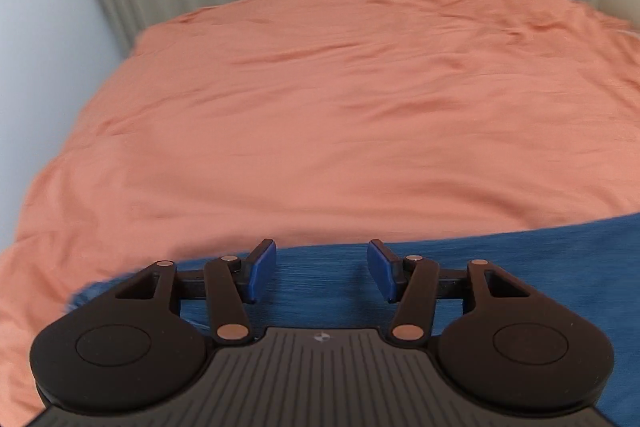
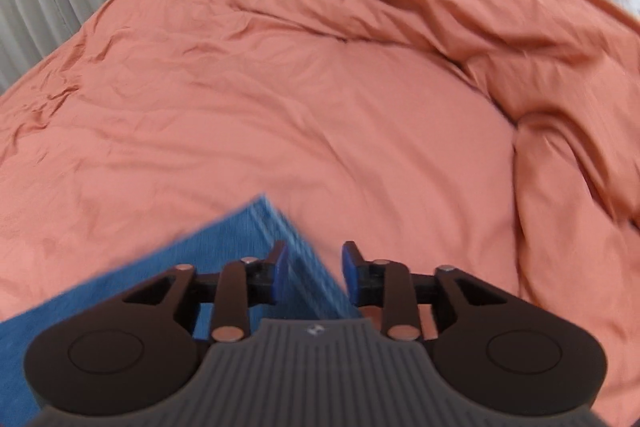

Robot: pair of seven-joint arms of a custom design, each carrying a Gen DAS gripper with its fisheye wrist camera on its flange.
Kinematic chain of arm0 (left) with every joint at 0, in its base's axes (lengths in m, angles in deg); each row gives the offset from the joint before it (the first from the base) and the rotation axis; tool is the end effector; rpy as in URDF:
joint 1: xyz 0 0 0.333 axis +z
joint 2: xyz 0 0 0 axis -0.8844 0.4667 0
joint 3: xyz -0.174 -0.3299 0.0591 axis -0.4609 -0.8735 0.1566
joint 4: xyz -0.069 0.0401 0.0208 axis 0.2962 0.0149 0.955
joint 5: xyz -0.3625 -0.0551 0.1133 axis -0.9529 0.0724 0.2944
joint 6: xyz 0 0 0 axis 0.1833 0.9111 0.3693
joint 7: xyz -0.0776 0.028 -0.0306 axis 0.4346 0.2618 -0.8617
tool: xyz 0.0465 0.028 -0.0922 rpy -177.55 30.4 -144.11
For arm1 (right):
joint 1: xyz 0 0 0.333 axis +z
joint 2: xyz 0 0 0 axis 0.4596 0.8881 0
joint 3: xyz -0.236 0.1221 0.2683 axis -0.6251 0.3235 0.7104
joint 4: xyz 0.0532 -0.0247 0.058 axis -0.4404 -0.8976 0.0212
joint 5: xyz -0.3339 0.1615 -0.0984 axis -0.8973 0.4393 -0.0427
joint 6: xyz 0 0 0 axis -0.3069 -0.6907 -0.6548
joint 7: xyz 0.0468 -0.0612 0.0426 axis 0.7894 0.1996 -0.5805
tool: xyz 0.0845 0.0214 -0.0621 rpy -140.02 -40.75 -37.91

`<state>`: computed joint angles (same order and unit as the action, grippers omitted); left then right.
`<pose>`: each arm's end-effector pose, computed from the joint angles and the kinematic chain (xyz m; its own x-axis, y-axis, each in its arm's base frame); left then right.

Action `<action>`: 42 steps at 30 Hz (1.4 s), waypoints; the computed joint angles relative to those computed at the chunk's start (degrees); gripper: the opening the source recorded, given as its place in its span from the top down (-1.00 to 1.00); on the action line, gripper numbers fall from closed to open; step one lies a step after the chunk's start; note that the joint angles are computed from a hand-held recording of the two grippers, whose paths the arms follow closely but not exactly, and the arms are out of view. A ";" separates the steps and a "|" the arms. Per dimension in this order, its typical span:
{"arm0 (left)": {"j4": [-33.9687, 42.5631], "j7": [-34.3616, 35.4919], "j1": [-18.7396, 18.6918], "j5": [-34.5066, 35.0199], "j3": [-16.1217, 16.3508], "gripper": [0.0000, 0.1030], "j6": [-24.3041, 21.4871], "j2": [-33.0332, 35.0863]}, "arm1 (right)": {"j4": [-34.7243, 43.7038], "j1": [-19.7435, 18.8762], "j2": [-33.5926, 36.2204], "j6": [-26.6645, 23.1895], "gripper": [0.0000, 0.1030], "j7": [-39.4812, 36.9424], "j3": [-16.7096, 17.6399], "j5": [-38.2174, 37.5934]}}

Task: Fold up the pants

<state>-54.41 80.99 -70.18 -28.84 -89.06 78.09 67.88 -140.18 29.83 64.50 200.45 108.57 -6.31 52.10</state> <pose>0.4679 -0.1818 0.6287 0.3840 -0.9164 -0.1126 -0.7336 -0.2288 -0.6399 0.7163 -0.0197 0.5579 -0.1217 -0.9811 -0.1503 -0.8078 0.1858 -0.5594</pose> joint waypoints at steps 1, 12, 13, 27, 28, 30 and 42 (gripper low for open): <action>0.55 -0.01 -0.58 -0.72 -0.27 -0.20 1.33 0.60 | -2.59 -0.91 -1.88 0.57 0.01 -1.49 0.77 1.85; 13.44 3.40 -9.79 -3.86 -2.92 0.06 9.69 17.81 | -15.10 -5.53 -7.83 -0.18 0.01 -8.12 2.24 19.99; 15.43 3.91 -10.69 -3.55 -2.70 0.12 9.58 19.83 | -15.20 -5.75 -7.42 -0.20 0.01 -8.74 2.46 21.74; 49.10 18.01 -20.39 -5.88 3.22 0.34 -0.95 45.96 | -15.40 -7.41 -4.61 2.77 0.69 -18.71 4.22 35.08; 51.13 19.38 -21.38 -5.38 3.89 0.34 -2.71 47.33 | -15.51 -7.26 -4.69 2.98 0.69 -18.97 4.12 34.89; 53.34 21.41 -22.82 -4.35 5.01 0.34 -4.34 48.88 | -15.57 -6.85 -4.76 3.45 0.69 -19.12 3.95 34.20; 44.50 27.64 -24.06 -6.89 1.52 0.47 -2.20 41.24 | -16.16 -6.24 -6.60 5.13 0.92 -19.86 3.93 33.40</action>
